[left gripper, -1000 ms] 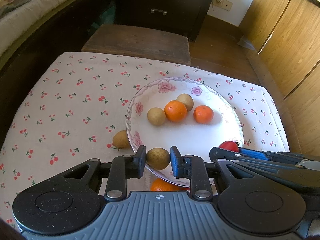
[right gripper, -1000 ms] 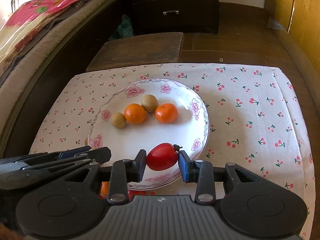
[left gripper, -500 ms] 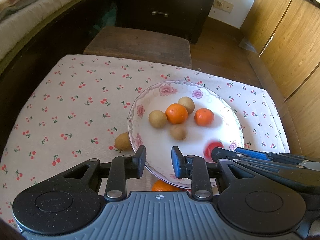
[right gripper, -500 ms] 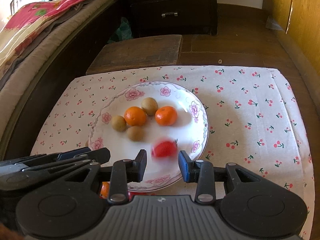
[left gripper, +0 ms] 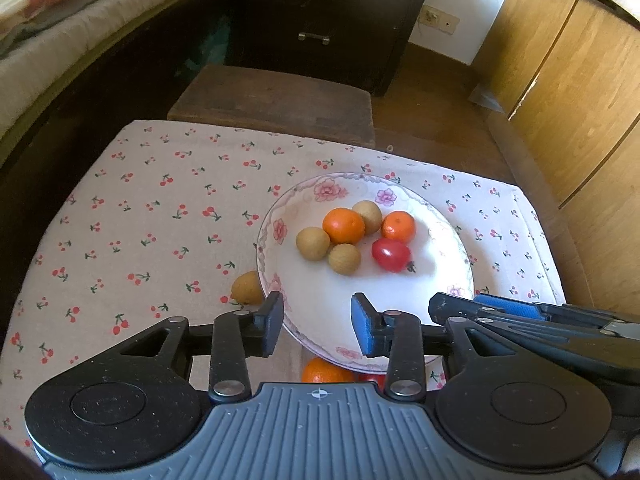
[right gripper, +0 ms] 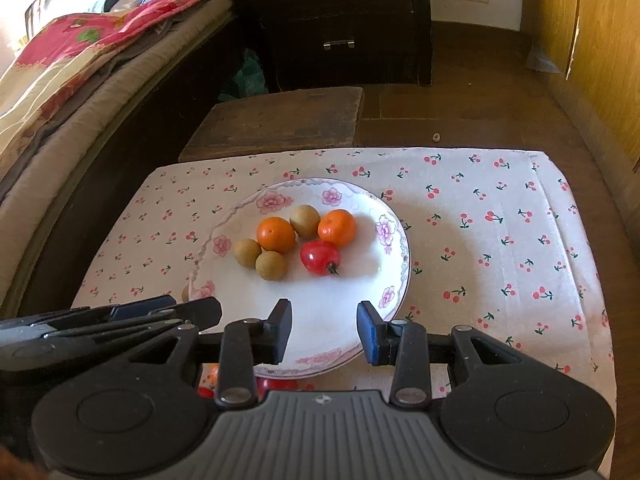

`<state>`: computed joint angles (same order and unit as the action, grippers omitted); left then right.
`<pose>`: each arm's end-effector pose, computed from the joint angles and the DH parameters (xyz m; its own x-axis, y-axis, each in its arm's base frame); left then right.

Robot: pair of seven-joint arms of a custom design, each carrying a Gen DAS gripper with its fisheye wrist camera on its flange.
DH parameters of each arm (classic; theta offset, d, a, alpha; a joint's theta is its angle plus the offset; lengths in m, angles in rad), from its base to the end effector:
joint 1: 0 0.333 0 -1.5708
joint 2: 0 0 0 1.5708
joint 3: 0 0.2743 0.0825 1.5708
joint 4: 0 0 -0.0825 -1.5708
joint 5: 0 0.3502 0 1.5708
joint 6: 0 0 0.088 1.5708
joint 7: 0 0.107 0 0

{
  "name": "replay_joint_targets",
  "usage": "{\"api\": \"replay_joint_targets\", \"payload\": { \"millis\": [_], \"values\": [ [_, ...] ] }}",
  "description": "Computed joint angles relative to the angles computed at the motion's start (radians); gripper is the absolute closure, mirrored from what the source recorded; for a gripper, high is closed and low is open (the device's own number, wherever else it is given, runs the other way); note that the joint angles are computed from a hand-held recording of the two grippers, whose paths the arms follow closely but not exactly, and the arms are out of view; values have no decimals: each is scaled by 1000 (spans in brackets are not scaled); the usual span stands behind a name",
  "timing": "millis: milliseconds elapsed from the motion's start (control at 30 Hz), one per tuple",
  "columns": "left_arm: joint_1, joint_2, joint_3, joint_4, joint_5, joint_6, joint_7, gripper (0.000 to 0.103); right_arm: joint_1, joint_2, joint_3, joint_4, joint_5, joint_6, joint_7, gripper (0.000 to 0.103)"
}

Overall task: Organize fruits
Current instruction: 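Open the left tool to drop the brown fruit while the right tool drops the tomato into the bowl, then grasp an elongated red tomato with the left tool while the right tool approaches another tomato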

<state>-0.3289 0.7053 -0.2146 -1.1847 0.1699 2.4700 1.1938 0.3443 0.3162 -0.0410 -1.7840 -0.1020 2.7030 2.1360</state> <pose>0.6489 -0.3351 0.4230 -0.2232 -0.9572 0.1842 -0.8432 0.0948 -0.5292 0.6096 0.1970 0.4241 -0.1099 -0.9702 -0.2160 -0.8224 0.2108 -0.5284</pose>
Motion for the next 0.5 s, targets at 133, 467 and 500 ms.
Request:
{"api": "replay_joint_targets", "payload": {
  "millis": [133, 467, 500],
  "values": [
    [11, -38, -5, -58, -6, 18, 4, 56, 8, -25, 3, -24, -11, 0, 1, 66],
    [61, -147, -39, -226, -46, 52, 59, 51, 3, -85, 35, -96, 9, 6, -25, 66],
    [68, -157, -44, -242, -57, 55, 67, 51, 3, -89, 37, -100, 11, 5, -26, 66]
  ]
}}
